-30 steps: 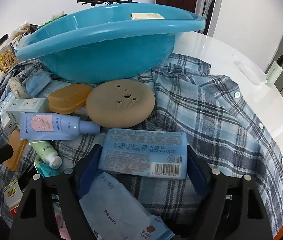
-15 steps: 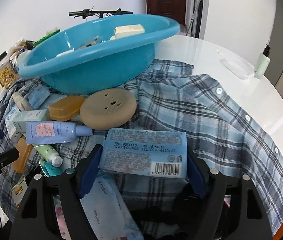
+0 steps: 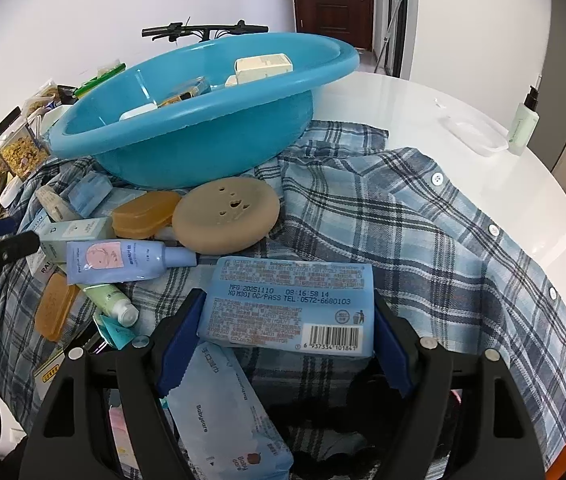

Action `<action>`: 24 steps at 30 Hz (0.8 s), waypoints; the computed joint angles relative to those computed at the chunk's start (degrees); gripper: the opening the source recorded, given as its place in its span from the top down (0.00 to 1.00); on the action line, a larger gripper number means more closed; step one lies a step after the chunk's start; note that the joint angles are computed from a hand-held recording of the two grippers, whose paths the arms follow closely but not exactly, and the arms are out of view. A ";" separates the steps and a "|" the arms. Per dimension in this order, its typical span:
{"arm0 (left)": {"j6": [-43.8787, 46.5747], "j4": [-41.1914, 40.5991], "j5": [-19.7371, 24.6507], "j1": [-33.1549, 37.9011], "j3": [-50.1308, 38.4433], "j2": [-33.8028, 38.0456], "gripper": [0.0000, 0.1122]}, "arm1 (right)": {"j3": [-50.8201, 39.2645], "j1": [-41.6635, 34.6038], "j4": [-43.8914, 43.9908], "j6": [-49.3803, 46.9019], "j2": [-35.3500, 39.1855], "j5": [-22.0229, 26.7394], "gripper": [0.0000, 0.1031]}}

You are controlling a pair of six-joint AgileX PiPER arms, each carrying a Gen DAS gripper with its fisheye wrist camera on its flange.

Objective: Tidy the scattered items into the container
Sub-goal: 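Grasp the blue barcode soap box with the right gripper while the left grasps the white wrapped bar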

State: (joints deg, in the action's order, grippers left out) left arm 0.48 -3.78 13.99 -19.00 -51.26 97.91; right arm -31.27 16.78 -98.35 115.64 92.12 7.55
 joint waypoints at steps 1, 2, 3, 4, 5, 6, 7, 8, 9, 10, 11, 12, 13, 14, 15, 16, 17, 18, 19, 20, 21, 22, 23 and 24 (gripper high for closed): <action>3.55 -2.57 0.99 0.65 -1.42 1.16 0.08 | -0.04 0.07 -0.06 0.13 0.08 0.02 0.25; 5.24 -3.70 1.66 1.02 -2.49 2.19 0.08 | -0.03 0.11 -0.04 0.14 0.07 0.06 0.25; 8.15 -6.04 2.45 1.69 -3.83 3.46 0.08 | -0.18 0.23 0.70 -0.50 0.17 0.11 0.25; 10.63 -8.28 2.69 2.22 -4.43 4.21 0.08 | -0.31 0.36 1.68 -1.37 0.21 0.16 0.26; 13.55 -11.05 2.97 2.78 -5.02 4.93 0.08 | -0.43 0.48 2.55 -2.11 0.22 0.23 0.26; 16.27 -13.77 3.39 3.31 -5.76 5.70 0.08 | -0.57 0.55 3.72 -3.19 0.20 0.27 0.26; 18.26 -15.76 3.85 3.86 -6.41 6.30 0.08 | -0.70 0.59 4.86 -4.28 0.17 0.28 0.25; 19.35 -16.79 4.04 4.25 -6.95 6.74 0.08 | -0.87 0.56 6.10 -5.49 0.18 0.25 0.26; 20.76 -18.01 4.00 4.67 -7.44 7.08 0.08 | -0.98 0.52 6.86 -6.17 0.17 0.22 0.26; 21.73 -18.80 3.79 4.84 -7.58 7.24 0.08 | -1.15 0.46 7.78 -7.07 0.22 0.15 0.26; 22.47 -19.13 3.84 5.08 -8.04 7.47 0.08 | -1.36 0.40 8.54 -7.84 0.36 0.10 0.26; 22.80 -19.03 3.79 5.27 -8.48 7.70 0.08 | -1.52 0.36 8.97 -8.22 0.53 0.03 0.25; 22.75 -18.66 3.84 5.39 -8.94 7.91 0.08 | -1.56 0.40 8.58 -7.68 0.66 0.01 0.25; 22.84 -18.43 3.93 5.48 -9.37 8.14 0.08 | -1.65 0.25 8.26 -7.33 0.86 -0.25 0.25; 23.71 -18.91 4.13 5.63 -9.83 8.46 0.08 | -1.72 0.00 7.79 -6.94 1.06 -0.60 0.26; 24.92 -19.91 4.37 5.78 -10.08 8.67 0.08 | -1.78 -0.15 7.33 -6.52 1.28 -0.86 0.26; 26.25 -21.05 4.67 5.93 -10.37 8.98 0.08 | -1.89 -0.12 7.27 -6.37 1.52 -0.97 0.26; 27.25 -21.88 4.88 6.04 -10.53 9.20 0.08 | -1.97 -0.12 7.22 -6.27 1.70 -1.06 0.26; 27.98 -22.35 5.05 6.05 -10.79 9.53 0.08 | -2.09 -0.20 7.44 -6.56 1.87 -1.18 0.26; 27.89 -22.18 4.87 5.94 -10.82 9.69 0.08 | -2.15 -0.26 7.66 -6.79 1.96 -1.23 0.26; 27.43 -21.82 4.37 5.80 -10.79 9.84 0.08 | -2.17 -0.27 7.70 -6.77 1.99 -1.19 0.26; 27.65 -22.14 4.22 5.75 -10.83 9.96 0.08 | -2.17 -0.36 8.15 -7.24 1.93 -1.18 0.26; 28.78 -23.29 4.33 5.87 -10.92 10.11 0.08 | -2.15 -0.43 8.62 -7.71 1.87 -1.12 0.26; 30.65 -25.26 4.45 6.08 -10.98 10.24 0.08 | -2.16 -0.49 9.20 -8.29 1.83 -1.08 0.25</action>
